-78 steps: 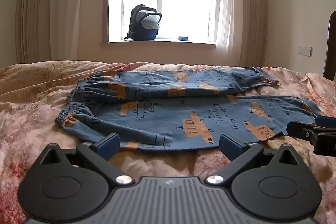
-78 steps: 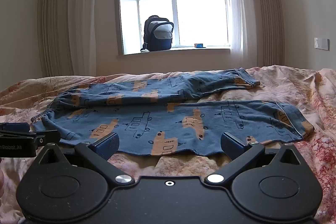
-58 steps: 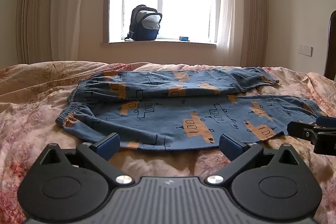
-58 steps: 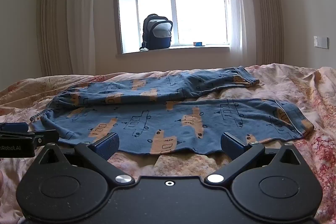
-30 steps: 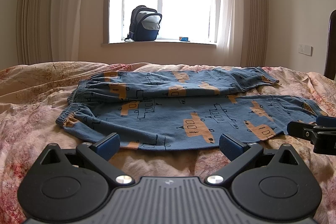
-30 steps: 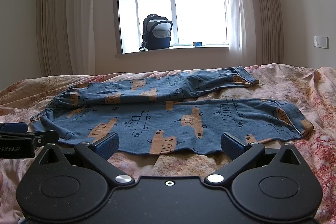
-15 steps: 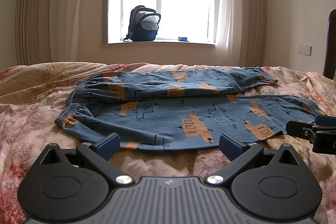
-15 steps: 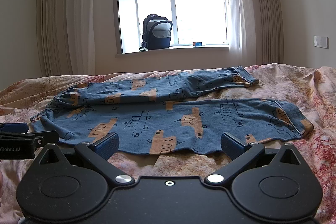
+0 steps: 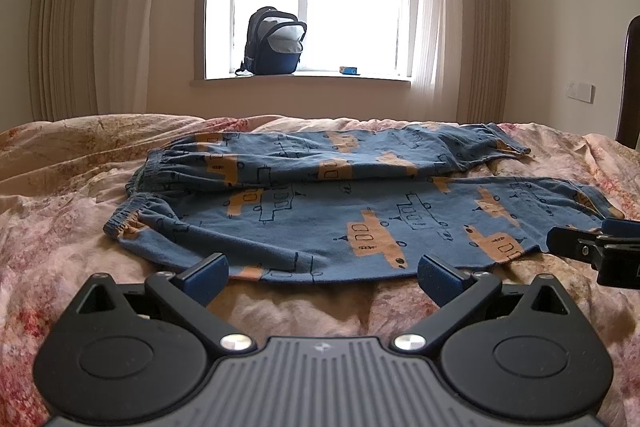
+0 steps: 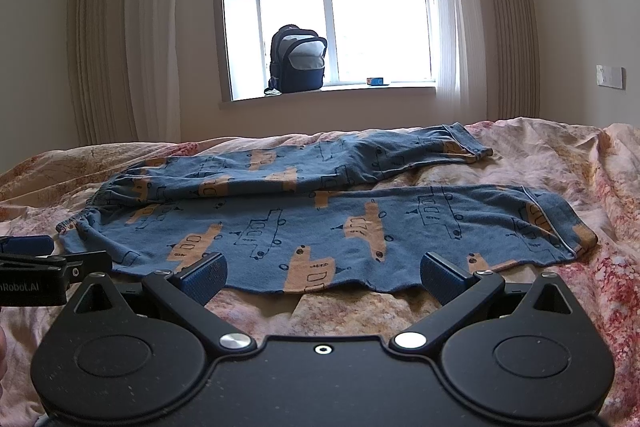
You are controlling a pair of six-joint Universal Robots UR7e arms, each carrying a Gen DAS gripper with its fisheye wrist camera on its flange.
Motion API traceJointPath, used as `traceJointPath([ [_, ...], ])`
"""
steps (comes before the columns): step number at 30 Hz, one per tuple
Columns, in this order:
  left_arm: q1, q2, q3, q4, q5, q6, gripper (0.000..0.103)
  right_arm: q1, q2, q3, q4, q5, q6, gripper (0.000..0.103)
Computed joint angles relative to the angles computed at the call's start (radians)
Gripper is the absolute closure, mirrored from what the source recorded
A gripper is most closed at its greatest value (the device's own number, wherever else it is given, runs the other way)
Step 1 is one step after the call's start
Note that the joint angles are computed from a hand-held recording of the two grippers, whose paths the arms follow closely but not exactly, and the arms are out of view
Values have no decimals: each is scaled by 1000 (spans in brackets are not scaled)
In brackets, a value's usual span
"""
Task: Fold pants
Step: 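Move both tools toward the waistband end of the blue pants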
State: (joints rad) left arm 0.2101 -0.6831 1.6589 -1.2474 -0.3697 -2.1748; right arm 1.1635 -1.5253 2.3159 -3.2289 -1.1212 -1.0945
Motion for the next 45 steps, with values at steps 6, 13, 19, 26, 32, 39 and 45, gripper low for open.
traceJointPath([
  [6, 4, -3, 2, -13, -10, 16, 0, 22, 7, -8, -31, -65, 52, 0],
  [13, 29, 11, -60, 134, -3, -13, 0, 27, -11, -15, -29, -70, 71, 0],
  [19, 90, 30, -162, 137, -23, 146, 0, 42, -23, -42, -16, -78, 87, 0],
  [26, 131, 57, -312, 257, 3, 208, 0, 93, -15, -118, 46, -155, 97, 0],
  [32, 141, 87, -447, 420, 66, 201, 0, 165, -1, -231, 160, -170, 38, 0],
  [39, 165, 130, -586, 596, 130, 200, 0, 215, 38, -374, 302, -111, -124, 0],
  [45, 197, 133, -623, 580, 148, 283, 0, 255, 89, -488, 360, -128, -193, 0],
])
